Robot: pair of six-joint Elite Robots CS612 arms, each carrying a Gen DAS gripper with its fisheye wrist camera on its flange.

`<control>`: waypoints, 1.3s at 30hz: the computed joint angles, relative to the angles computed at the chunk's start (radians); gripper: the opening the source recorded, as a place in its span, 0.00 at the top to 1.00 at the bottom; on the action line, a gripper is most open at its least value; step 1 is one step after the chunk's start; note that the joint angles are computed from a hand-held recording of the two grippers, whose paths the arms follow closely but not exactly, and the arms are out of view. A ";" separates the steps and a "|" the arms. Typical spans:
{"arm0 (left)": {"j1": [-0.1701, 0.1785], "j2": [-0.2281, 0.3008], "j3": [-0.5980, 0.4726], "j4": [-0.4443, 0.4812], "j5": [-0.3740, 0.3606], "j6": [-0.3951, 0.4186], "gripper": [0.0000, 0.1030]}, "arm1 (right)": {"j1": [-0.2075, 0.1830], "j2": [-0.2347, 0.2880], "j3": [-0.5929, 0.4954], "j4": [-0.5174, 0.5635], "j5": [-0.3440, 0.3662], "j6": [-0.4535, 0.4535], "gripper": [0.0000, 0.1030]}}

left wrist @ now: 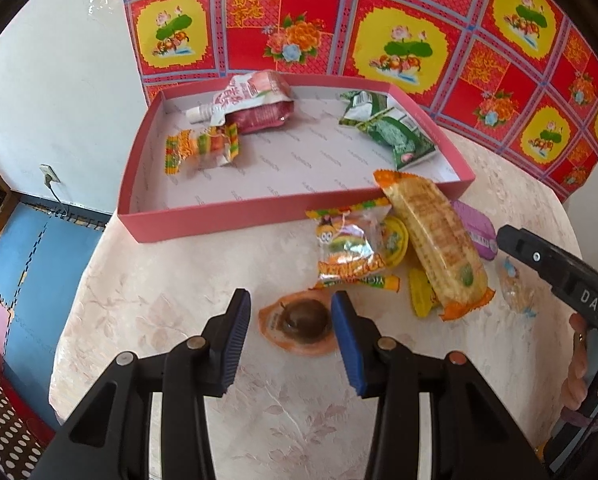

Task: Organize snacks
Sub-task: 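Grasp the brown round chocolate in orange wrapper with the left gripper, then grasp the purple tin with the right gripper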

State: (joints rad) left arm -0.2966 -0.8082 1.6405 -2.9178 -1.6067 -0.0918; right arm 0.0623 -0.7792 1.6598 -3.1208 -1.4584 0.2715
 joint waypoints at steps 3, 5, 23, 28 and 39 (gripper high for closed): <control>0.002 0.003 -0.001 0.011 -0.010 0.003 0.57 | 0.001 0.002 -0.003 0.012 -0.004 -0.001 0.52; 0.002 0.003 0.002 0.007 -0.014 0.006 0.57 | 0.001 0.003 -0.005 0.019 -0.006 -0.001 0.52; 0.009 0.016 0.014 -0.085 -0.047 0.030 0.66 | 0.013 0.015 -0.030 0.057 -0.038 -0.010 0.44; 0.018 0.020 0.010 -0.090 -0.054 0.012 0.66 | 0.021 0.023 -0.048 0.072 -0.056 -0.018 0.36; 0.019 0.023 0.014 -0.113 -0.061 0.030 0.65 | 0.047 0.060 -0.104 0.102 -0.157 -0.063 0.33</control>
